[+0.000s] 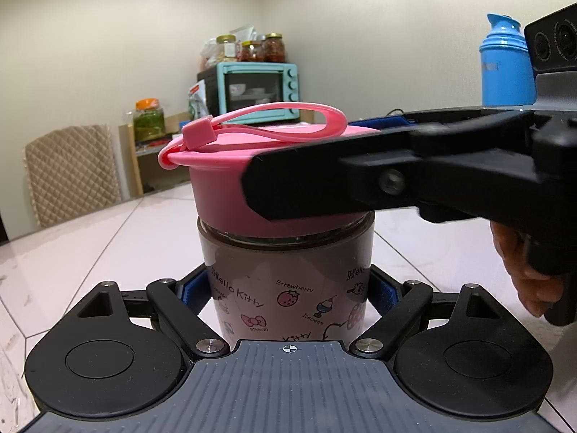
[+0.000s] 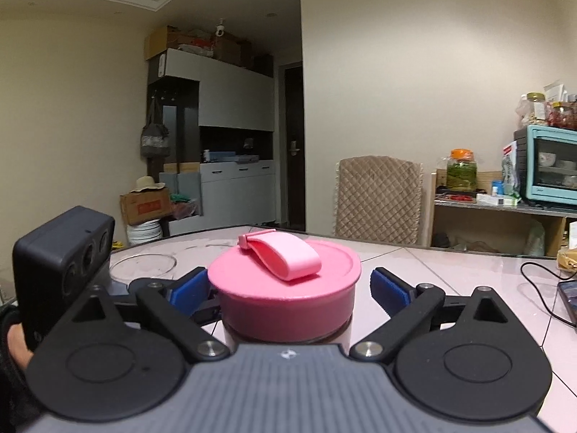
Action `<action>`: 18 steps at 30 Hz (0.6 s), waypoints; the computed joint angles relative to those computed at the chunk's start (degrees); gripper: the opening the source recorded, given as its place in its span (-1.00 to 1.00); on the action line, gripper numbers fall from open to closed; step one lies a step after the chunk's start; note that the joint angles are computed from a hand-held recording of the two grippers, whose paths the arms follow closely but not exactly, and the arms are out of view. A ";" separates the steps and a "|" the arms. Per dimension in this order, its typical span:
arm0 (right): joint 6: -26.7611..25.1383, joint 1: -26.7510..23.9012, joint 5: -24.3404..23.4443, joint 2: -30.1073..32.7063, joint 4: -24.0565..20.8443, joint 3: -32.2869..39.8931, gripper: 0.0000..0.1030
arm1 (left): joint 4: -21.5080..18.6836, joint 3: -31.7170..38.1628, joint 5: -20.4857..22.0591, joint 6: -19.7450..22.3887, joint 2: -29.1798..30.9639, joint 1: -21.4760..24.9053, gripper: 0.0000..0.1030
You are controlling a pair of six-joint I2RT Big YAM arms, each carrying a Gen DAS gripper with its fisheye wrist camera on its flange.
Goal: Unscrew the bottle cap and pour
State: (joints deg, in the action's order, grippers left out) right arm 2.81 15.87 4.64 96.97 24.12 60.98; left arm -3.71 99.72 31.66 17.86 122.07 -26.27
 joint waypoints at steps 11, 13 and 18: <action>0.52 1.13 2.71 1.35 0.41 1.25 0.75 | 0.19 -0.25 -0.14 -0.09 -0.08 -0.15 0.75; 0.16 0.18 -0.39 1.32 0.43 1.25 0.74 | 0.23 -0.32 -0.16 -0.08 -0.12 -0.16 0.75; -0.44 -4.28 -13.45 1.31 -0.34 1.58 0.73 | 0.47 -0.76 -0.18 -0.05 -0.32 -0.18 0.75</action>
State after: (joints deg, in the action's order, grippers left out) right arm 2.37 11.59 -8.82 98.28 23.79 62.56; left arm -3.24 98.96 31.47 17.81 121.75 -26.45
